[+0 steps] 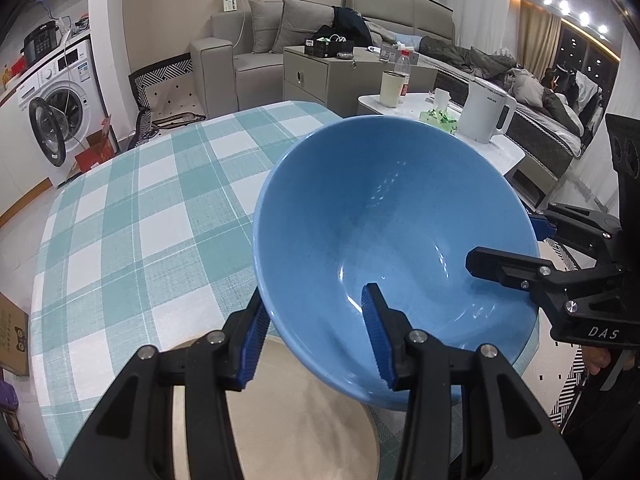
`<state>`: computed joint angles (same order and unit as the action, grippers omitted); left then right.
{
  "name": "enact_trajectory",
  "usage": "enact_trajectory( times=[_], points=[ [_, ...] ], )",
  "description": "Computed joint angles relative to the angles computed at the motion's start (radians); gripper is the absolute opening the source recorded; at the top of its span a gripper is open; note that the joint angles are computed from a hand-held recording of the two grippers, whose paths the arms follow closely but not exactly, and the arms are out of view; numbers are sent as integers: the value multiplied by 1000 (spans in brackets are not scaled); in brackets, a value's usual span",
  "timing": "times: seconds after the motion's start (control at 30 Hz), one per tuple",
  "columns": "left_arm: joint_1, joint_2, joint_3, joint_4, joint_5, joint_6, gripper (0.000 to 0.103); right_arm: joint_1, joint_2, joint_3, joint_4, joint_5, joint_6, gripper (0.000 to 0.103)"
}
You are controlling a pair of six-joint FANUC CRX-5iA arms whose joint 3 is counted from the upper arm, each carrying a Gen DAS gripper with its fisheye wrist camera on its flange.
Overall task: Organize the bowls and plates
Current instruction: 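Carry the stacked blue bowls with both grippers over the beige plates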
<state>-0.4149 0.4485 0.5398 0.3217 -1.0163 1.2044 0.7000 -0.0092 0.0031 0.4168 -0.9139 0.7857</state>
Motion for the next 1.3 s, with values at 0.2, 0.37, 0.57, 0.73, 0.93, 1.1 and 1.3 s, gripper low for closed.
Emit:
enact_trajectory(
  times=[0.2,0.37,0.57,0.73,0.93,1.1,1.3],
  points=[
    [13,-30,-37,5,25,1,45,20,4,5,22,3,-22,52],
    [22,-56,-66,-2,43,7,45,35,9,10,31,14,-34,52],
    [36,-86,-101,-7,64,17,45,51,20,17,43,31,-47,52],
    [50,-110,-136,-7,80,22,45,59,32,26,44,45,-47,52],
    [68,-145,-183,0,107,22,45,65,50,43,22,58,-38,52],
    [89,-174,-228,3,127,24,45,75,71,58,11,68,-23,52],
    [112,-206,-279,7,145,30,45,85,97,78,-3,84,-5,52]
  ],
)
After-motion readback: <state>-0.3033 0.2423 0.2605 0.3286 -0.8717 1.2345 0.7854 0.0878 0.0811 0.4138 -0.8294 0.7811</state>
